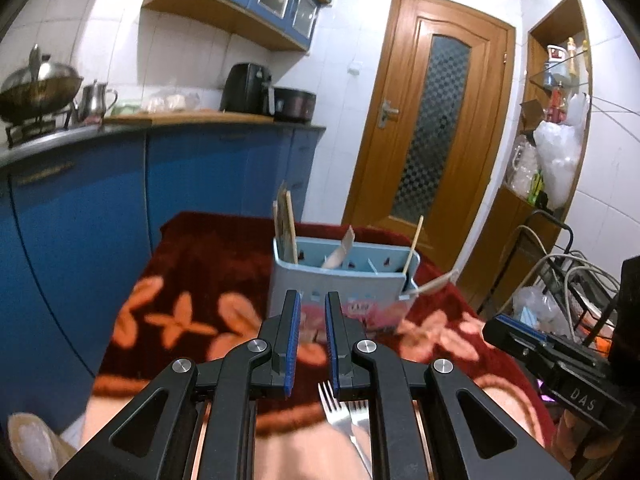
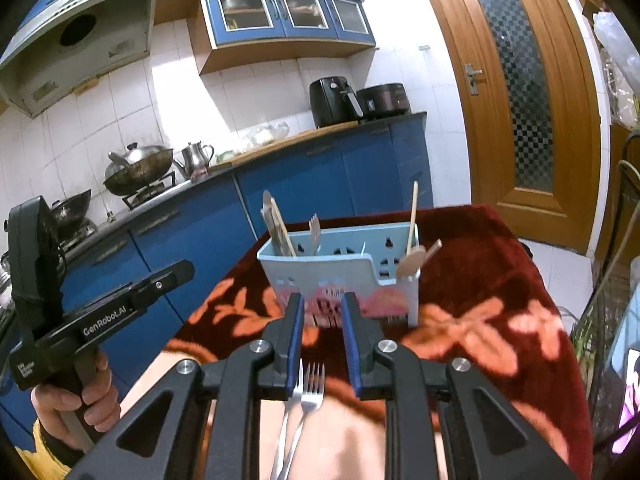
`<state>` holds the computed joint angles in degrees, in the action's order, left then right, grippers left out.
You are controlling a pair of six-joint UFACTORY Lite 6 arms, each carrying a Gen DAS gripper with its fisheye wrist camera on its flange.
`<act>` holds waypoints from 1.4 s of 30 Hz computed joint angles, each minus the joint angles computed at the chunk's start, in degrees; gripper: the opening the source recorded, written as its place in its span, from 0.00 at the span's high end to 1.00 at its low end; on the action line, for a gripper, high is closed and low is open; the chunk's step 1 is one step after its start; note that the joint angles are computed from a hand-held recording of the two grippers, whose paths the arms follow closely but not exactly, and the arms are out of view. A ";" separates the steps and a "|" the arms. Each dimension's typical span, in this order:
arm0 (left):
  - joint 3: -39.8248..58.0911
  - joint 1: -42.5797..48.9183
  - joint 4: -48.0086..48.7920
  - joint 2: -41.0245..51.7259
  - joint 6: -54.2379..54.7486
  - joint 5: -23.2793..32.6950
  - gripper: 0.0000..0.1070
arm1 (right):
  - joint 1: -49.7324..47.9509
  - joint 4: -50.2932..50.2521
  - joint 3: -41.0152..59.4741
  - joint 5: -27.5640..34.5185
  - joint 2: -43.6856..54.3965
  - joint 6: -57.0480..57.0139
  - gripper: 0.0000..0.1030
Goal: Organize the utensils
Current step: 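Move both tools back over the two metal forks, then grasp a metal fork by its handle with the left tool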
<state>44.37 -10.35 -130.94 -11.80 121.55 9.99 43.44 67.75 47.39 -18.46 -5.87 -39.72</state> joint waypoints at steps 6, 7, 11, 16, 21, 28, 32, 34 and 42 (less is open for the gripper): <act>-2.88 -0.04 4.74 -1.01 -4.87 -2.03 0.89 | 2.35 1.90 -4.39 -2.09 -0.83 0.54 0.77; -3.05 0.03 8.02 -0.81 -8.33 -2.24 0.89 | 2.41 1.03 -5.21 -2.08 -0.98 1.83 0.77; -3.32 -0.16 17.07 0.33 -18.41 -3.36 0.89 | 2.34 -1.83 -8.34 -2.17 -1.32 6.71 0.77; -2.70 -1.36 30.36 3.58 -32.55 -3.45 0.89 | 1.41 -4.62 -10.85 -1.73 -0.81 11.31 0.77; -0.85 -3.49 41.55 8.45 -44.72 -3.27 0.89 | 0.08 -8.33 -12.72 -1.31 -0.37 15.51 0.77; 3.55 -6.20 61.45 16.78 -65.93 -1.32 0.89 | -2.49 -15.65 -14.87 -0.33 -0.58 22.57 0.74; 6.01 -7.82 74.94 19.90 -80.24 -0.45 0.89 | -3.37 -19.99 -16.88 -0.73 -1.70 26.75 0.74; 7.06 -8.75 80.73 21.18 -85.86 0.04 0.89 | -3.98 -22.95 -17.83 -0.86 -2.24 29.64 0.73; 13.04 -10.77 97.00 26.86 -101.93 4.56 0.89 | -7.08 -34.72 -21.36 -1.05 -3.91 41.72 0.72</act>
